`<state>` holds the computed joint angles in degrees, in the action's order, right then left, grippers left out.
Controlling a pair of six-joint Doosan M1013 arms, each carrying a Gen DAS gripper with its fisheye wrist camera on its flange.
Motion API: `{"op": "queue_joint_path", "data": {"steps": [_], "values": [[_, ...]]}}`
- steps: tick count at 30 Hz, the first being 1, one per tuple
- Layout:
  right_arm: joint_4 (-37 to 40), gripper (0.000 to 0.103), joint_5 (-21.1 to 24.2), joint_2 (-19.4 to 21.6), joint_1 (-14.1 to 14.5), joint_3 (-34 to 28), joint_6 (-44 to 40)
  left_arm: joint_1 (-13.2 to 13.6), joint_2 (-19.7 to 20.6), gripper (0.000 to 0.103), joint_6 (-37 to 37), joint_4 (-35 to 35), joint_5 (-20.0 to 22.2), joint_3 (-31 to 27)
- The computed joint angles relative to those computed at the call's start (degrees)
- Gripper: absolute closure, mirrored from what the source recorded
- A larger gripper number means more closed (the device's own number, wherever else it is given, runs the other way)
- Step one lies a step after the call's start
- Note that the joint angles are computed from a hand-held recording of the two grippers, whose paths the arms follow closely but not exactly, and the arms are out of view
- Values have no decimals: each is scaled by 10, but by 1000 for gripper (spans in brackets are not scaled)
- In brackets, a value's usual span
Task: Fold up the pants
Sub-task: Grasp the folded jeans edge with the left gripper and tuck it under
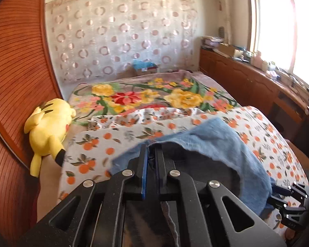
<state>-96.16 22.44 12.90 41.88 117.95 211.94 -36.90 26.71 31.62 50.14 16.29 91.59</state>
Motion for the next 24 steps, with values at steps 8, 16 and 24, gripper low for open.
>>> {"op": "queue_joint_path", "data": {"steps": [8,16,24], "values": [[4,69,0,0,0,0,-4,21,23,93,58,-67,28,-16],[-1,68,-3,-2,-2,2,2,23,15,85,39,-80,14,22],[3,68,-4,-2,-2,1,-5,6,-17,53,-106,70,-64,83]]}}
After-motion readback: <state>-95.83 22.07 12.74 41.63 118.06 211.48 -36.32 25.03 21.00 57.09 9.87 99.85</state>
